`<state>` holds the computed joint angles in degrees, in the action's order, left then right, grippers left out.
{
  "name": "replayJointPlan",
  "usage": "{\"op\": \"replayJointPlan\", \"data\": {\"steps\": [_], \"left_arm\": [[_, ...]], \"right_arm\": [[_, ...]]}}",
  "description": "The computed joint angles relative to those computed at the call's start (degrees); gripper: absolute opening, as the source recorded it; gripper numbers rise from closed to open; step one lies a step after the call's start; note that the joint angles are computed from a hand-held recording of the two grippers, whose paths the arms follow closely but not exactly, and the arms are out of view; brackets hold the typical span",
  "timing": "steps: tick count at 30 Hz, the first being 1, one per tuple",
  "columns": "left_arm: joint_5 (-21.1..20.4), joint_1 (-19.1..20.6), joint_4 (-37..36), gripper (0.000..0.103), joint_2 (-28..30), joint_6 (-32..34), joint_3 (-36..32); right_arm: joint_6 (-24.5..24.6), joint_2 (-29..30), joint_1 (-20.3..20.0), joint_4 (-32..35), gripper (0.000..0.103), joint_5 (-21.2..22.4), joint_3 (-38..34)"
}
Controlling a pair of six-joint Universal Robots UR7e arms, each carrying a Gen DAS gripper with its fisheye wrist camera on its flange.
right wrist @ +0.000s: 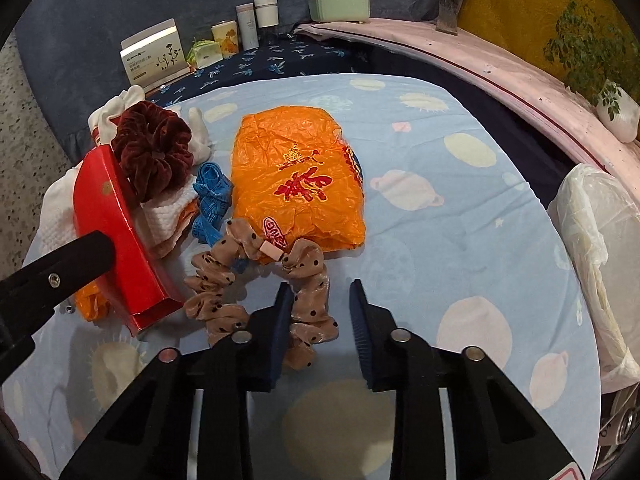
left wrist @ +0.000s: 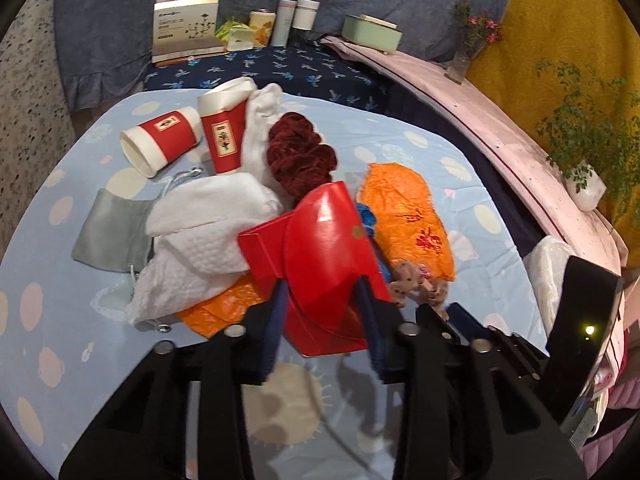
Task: Collect trash
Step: 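Grasp the brown beaded scrunchie with the right tool while the left tool grasps the red paper bag, then lift the scrunchie and red bag and carry both toward the white bin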
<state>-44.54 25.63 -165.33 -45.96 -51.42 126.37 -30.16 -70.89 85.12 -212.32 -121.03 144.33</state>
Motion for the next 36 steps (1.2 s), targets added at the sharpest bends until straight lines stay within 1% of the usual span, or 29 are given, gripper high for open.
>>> {"op": "replayJointPlan", "data": {"steps": [2,4,7,13,16,18,20,22,27,28,29,30,32,33,34,35,36], "left_arm": [[0.0,-0.3,-0.1,0.021,0.2,0.2,-0.1],[-0.8,-0.3,0.3,0.0,0.2,-0.1,-0.2],[-2.4,-0.2,-0.9,0.0,-0.1,-0.9,0.6],[-1.7,-2.0,0.2,0.0,-0.8,-3.1,1.6],[-1.7,-2.6,0.6,0.001,-1.1,-4.1,1.8],[-1.6,-2.7,1.1,0.017,-1.1,-5.0,1.7],[-1.0,-2.9,1.2,0.064,-0.9,-5.9,1.6],[-0.2,-3.2,0.4,0.071,-0.5,-6.5,1.5],[-1.6,-1.4,0.1,0.071,2.6,-2.7,-1.7],[-1.8,-1.2,0.3,0.068,3.2,-2.4,-2.3],[-2.1,-0.9,0.1,0.058,3.8,-1.8,-2.8],[-2.7,-0.6,-0.1,0.051,4.3,-1.0,-3.3],[-4.7,0.2,-0.5,0.019,5.0,0.4,-4.2],[-5.6,0.5,-0.8,0.013,5.3,1.0,-4.4],[-6.1,0.6,-1.0,0.004,5.5,1.1,-4.6],[-6.1,0.5,-1.2,0.001,5.7,1.0,-4.7],[-5.8,0.1,-1.4,0.0,5.9,1.0,-4.7]], "right_arm": [[0.1,-0.7,-0.3,0.8,0.011,0.4,0.3],[0.1,-1.5,-0.5,0.9,0.009,0.5,0.8],[0.1,-3.3,-0.8,0.6,0.009,0.4,2.1],[0.7,-9.9,-1.6,1.4,0.008,1.4,5.1],[0.6,-12.8,-1.3,1.9,0.008,1.1,6.1],[0.5,-15.1,-1.2,2.5,0.008,1.2,6.8],[0.7,-17.1,-1.2,3.2,0.008,1.4,7.4],[1.0,-18.9,-1.4,4.1,0.008,1.5,7.7],[1.3,-22.3,-2.8,5.9,0.008,2.5,8.2],[1.3,-22.6,-3.1,6.0,0.008,2.7,8.2],[1.3,-23.2,-3.6,6.2,0.008,3.1,8.4],[1.3,-23.8,-4.1,6.6,0.008,3.5,8.5],[1.2,-24.8,-4.8,7.4,0.008,4.0,8.4],[1.2,-25.1,-5.1,7.6,0.008,4.2,8.5],[1.1,-25.5,-5.4,7.8,0.008,4.6,8.5],[1.1,-25.8,-5.6,8.1,0.009,4.7,8.5],[1.1,-26.2,-5.8,8.3,0.008,5.0,8.6]]}}
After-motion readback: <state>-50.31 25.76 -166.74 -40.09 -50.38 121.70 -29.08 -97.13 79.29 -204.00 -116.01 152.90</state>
